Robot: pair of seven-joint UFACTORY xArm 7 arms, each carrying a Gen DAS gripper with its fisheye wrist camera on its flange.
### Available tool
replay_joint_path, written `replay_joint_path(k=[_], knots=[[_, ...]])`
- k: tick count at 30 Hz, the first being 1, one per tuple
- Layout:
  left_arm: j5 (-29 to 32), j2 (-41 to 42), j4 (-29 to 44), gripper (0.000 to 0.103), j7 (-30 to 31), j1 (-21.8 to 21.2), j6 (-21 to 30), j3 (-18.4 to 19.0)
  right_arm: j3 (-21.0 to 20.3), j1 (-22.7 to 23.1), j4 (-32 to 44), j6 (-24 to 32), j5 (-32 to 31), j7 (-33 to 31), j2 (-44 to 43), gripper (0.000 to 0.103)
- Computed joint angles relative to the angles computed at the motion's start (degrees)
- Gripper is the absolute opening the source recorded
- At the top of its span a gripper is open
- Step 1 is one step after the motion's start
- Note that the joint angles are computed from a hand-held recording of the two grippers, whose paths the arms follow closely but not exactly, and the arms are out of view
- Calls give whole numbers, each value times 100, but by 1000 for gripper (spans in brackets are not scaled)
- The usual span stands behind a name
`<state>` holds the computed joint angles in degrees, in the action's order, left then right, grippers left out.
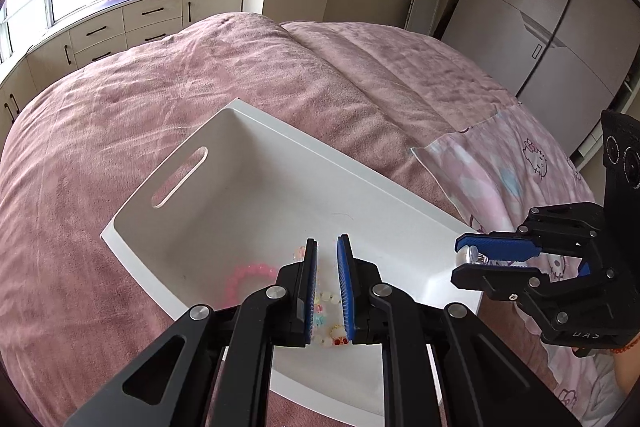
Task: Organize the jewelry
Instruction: 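Carry the multicolour bracelet and silver charm into the white box and open both tools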
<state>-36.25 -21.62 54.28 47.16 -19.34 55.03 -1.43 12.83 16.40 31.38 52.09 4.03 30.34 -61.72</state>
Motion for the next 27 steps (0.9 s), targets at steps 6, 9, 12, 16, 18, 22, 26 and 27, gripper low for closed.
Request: replay_joint_path(k=[6,9,12,16,18,22,26,27], knots=[[-4,125,-34,16,86,50,-194,2,83,-90,123,-118,-160,-53,486,20],[-29,-38,-290,22,296,56,-531,25,226,-171,208,-22,-362,-26,701,20],[-24,-223,-558,25,557,40,-831,102,408,-198,303,135,-605,-2,913,20],[-76,-424,-749,36,553,70,-861,300,658,-235,403,287,-916,204,1088,31],[-221,-543,-805,43,592,80,-797,452,715,-221,454,334,-1013,326,1112,45],[-365,-816,-862,61,638,178,-714,649,802,-182,678,470,-1194,481,1128,59],[-346,-1088,-850,73,642,347,-627,859,943,-219,987,529,-1373,679,1005,72],[-343,-1174,-858,80,649,399,-643,917,993,-241,1060,480,-1421,747,949,80]])
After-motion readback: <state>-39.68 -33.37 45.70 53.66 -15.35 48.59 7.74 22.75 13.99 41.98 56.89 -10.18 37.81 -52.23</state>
